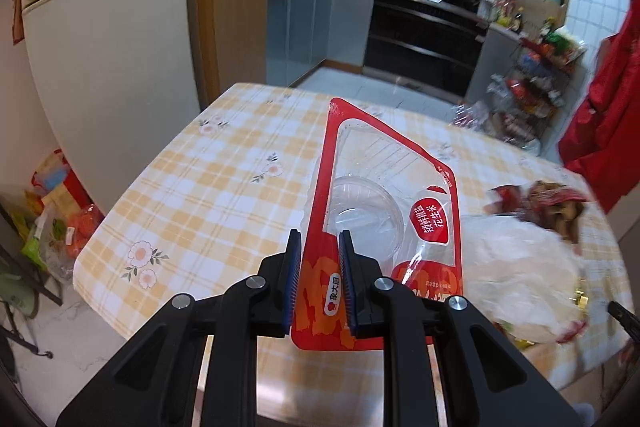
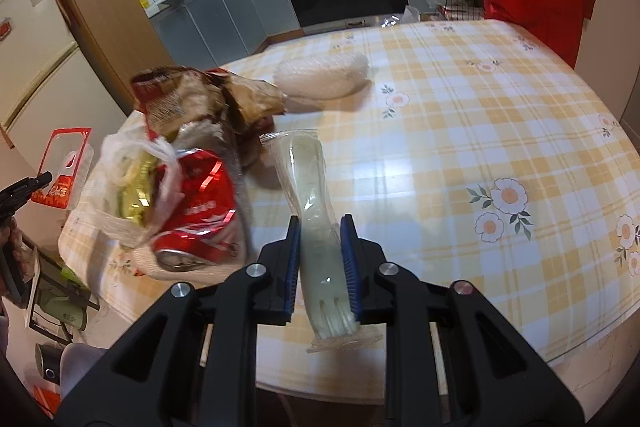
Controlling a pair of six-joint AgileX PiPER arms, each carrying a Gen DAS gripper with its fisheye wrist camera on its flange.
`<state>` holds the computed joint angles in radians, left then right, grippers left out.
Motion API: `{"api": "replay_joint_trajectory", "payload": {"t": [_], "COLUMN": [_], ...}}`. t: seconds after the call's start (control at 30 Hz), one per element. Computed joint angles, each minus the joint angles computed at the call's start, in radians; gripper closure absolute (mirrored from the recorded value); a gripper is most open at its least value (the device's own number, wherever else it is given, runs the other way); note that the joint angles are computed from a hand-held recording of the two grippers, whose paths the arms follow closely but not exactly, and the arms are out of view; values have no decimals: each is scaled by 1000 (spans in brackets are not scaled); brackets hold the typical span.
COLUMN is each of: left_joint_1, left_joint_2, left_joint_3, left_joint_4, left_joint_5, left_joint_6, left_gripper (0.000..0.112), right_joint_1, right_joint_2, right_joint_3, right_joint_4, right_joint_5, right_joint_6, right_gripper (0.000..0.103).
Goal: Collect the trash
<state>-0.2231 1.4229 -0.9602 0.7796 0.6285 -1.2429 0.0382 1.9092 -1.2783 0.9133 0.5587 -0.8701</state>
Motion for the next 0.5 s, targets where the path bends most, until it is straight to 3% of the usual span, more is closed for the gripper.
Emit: {"api": "replay_joint_trajectory", "payload": {"t": [0.3, 0.5], "left_joint_1": [-254, -385], "left_joint_2": [-194, -216], "left_joint_3": [73, 107], "left_joint_4": [51, 80], "left_joint_5": [100, 139], "left_joint_6": [-141, -237], "left_gripper": [93, 93], "right_joint_1": [13, 40], "right_joint_2": [-182, -266], "right_joint_3": [140, 214], "right_joint_4": [104, 103], "right_joint_5": [18, 12], "right_joint_6": [-101, -118], "right_gripper": [80, 80]}}
